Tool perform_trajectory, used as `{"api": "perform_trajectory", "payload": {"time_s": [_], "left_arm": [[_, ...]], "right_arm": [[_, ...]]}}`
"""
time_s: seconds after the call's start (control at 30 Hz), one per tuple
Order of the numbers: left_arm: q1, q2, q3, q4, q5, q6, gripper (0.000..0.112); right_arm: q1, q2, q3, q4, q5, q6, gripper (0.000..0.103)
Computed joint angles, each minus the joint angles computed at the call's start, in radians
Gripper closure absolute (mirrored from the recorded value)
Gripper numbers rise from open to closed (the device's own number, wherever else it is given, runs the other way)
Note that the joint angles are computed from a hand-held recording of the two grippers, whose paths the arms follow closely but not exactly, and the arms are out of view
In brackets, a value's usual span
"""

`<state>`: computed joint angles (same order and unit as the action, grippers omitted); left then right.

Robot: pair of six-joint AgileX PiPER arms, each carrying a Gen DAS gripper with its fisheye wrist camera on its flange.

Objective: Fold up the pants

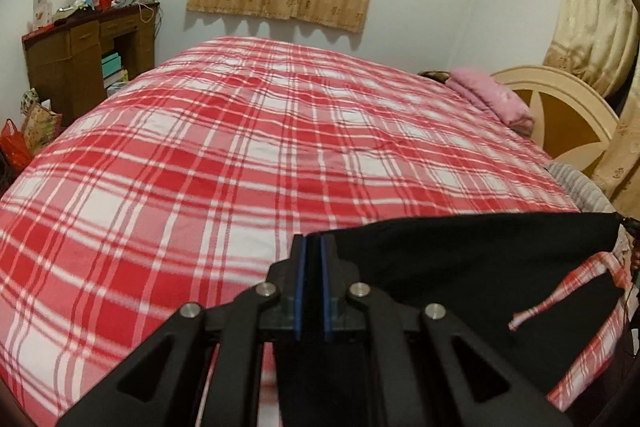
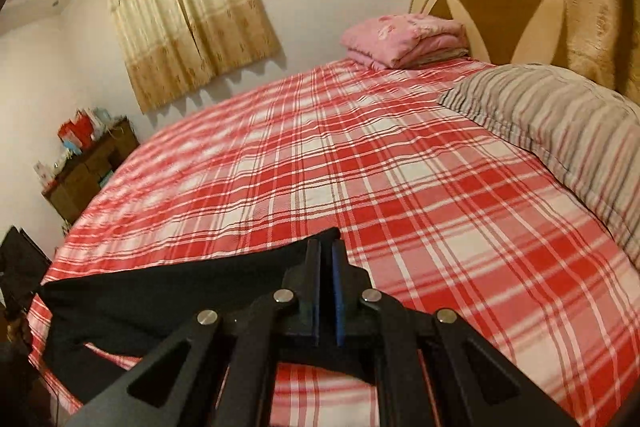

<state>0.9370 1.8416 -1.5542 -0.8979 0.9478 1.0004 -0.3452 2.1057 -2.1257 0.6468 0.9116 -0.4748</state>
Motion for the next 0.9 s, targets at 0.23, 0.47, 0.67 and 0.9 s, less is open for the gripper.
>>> {"api": "perform_trajectory", "payload": {"time_s": [0.23, 0.47, 0.67, 0.9], "left_arm": [[0.111, -0.069, 0.16, -0.103, 0.076, 0.19, 0.105], [0.201, -0.118, 0.31, -0.138, 0.121, 0.342, 0.105], [0.249, -0.118, 0.404, -0.141, 0.128, 0.427, 0.105], [0.285, -0.147, 0.475, -0.145, 0.103, 0.505, 0.106]], "right_arm": [[-0.094, -0.214, 0.426, 0.208, -0.094, -0.227, 0.099], [-0.187, -0.326, 0.696, 0.319, -0.108, -0.385, 0.099], [-0.227, -0.325, 0.789, 0.297, -0.139, -0.397, 0.101], [-0.225, -0.304, 0.79, 0.181, -0.185, -0.297, 0.1]]}}
